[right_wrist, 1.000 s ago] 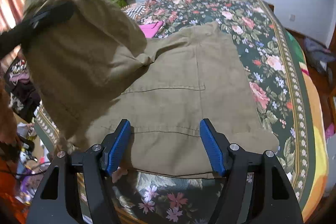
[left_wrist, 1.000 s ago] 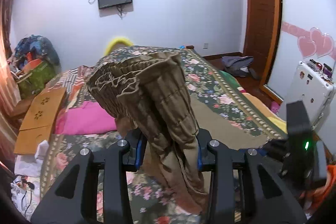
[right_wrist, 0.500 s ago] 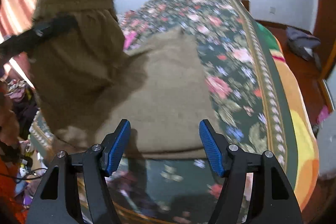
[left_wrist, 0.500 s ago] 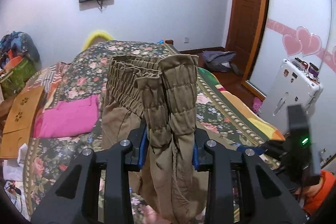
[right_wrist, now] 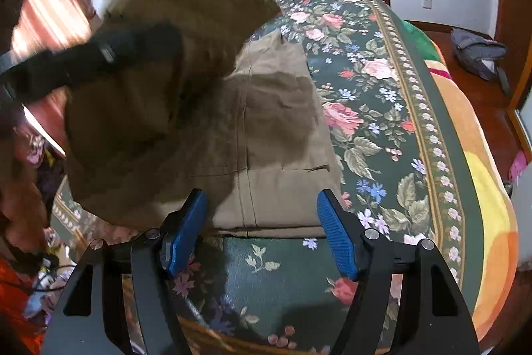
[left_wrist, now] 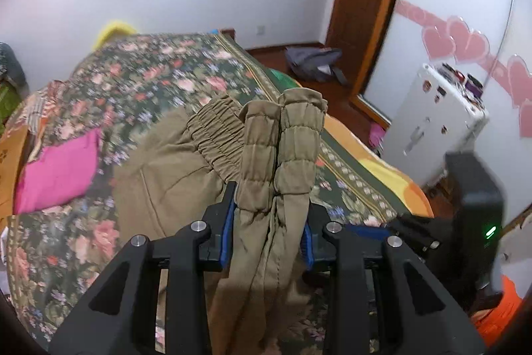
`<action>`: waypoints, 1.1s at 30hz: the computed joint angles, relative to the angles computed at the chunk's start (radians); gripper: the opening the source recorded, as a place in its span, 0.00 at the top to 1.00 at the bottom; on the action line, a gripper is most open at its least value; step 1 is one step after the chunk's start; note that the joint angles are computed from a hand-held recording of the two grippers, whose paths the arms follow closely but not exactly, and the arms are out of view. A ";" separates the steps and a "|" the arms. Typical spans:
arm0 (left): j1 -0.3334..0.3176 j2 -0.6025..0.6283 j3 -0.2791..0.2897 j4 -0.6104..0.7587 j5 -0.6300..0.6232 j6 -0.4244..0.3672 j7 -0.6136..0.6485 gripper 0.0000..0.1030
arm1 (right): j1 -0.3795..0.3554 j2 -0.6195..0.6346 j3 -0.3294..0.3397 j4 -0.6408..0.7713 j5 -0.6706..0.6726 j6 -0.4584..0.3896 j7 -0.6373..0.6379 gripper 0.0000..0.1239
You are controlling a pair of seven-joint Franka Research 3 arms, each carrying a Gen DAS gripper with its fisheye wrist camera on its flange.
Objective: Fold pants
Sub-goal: 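Fold the lifted waistband over the pants with the left gripper and release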
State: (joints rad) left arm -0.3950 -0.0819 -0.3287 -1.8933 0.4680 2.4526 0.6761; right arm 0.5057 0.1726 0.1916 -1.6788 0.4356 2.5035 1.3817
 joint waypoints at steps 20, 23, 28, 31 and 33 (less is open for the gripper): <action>-0.035 0.001 0.004 -0.020 -0.202 0.011 0.108 0.27 | -0.057 -0.144 -0.038 -0.159 -0.044 0.079 0.181 0.48; -0.020 -0.053 0.009 -0.053 -0.176 0.030 0.108 0.20 | -0.051 -0.144 -0.032 -0.150 -0.067 0.089 0.179 0.48; 0.041 -0.109 0.012 -0.077 -0.047 -0.024 0.052 0.10 | -0.034 -0.126 -0.020 -0.122 -0.077 0.089 0.157 0.48; 0.073 -0.115 0.037 -0.088 -0.047 -0.047 0.064 0.10 | -0.023 -0.119 -0.014 -0.109 -0.077 0.084 0.138 0.47; 0.094 -0.102 0.052 -0.087 -0.054 -0.065 0.078 0.10 | -0.015 -0.105 -0.009 -0.091 -0.073 0.070 0.129 0.47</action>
State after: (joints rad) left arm -0.3006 -0.1840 -0.2770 -1.9804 0.4139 2.3875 0.7537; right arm 0.4911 0.0672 0.1828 -1.7694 0.3622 2.5733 1.5111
